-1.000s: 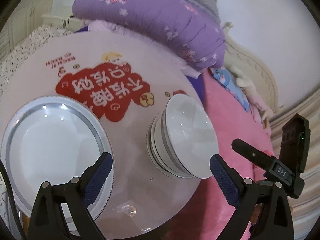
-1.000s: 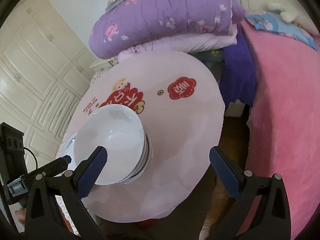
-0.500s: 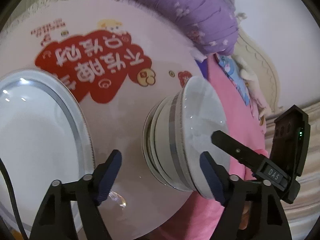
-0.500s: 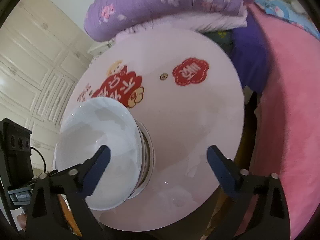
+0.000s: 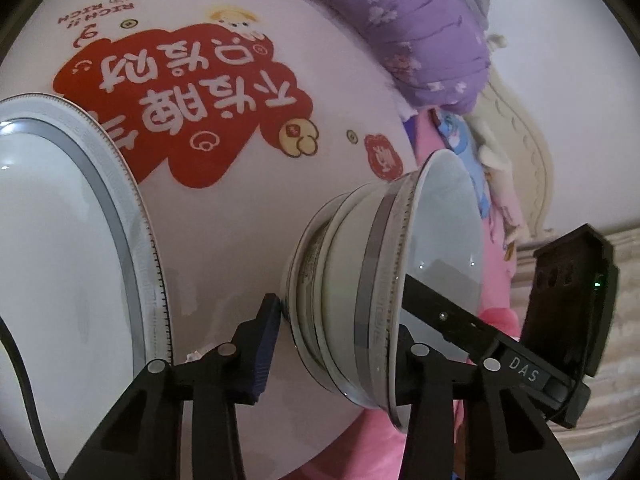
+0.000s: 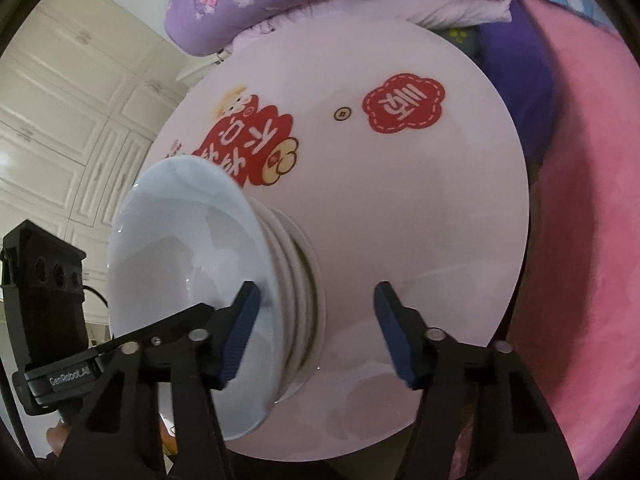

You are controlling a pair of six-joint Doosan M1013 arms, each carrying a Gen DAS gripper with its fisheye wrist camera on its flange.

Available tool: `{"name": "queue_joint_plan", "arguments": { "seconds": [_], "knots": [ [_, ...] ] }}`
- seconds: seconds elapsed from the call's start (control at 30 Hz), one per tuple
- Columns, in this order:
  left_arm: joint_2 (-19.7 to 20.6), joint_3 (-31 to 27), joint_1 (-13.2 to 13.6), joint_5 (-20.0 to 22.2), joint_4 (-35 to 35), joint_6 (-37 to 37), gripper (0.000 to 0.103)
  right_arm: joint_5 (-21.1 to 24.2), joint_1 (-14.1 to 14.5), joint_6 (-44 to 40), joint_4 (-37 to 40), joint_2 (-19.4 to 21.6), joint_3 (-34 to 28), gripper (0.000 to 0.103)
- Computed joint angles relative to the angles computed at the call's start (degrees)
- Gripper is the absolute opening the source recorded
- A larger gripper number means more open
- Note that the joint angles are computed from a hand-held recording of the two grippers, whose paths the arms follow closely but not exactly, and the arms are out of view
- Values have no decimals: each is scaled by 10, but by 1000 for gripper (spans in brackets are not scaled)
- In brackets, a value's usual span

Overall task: Organize plates and bowls
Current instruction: 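Lift the bowl stack and carry it over the grey-rimmed plate stack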

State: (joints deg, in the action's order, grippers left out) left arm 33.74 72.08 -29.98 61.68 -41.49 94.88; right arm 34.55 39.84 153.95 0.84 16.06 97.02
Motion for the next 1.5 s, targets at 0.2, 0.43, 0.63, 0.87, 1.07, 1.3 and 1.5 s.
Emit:
{"name": "queue_joint_plan", "arguments": {
  "seconds": [0.2, 0.43, 0.63, 0.87, 1.07, 1.3, 1.5],
  "knots": [
    [0, -4, -3, 4, 15, -9, 37, 9, 6, 26, -13, 3, -10, 37],
    [0, -8, -1, 14, 13, -11, 37, 3, 4, 38, 1, 0, -4, 36],
    [-7, 0, -6, 0, 24, -10, 37, -11, 5, 35, 12, 0, 2, 39],
    [-11, 2, -7, 0, 33, -20, 37, 10, 14, 78, -48, 6, -14, 35],
    [-14, 3, -3, -1, 33, -19, 38, 24, 14, 69, -53, 10, -24, 32],
    [-12, 2, -1, 3, 29, -19, 38, 9, 8, 63, -37, 7, -15, 31],
    [-21, 10, -3, -18, 32, -21, 36, 3, 0, 61, -42, 6, -13, 28]
  ]
}}
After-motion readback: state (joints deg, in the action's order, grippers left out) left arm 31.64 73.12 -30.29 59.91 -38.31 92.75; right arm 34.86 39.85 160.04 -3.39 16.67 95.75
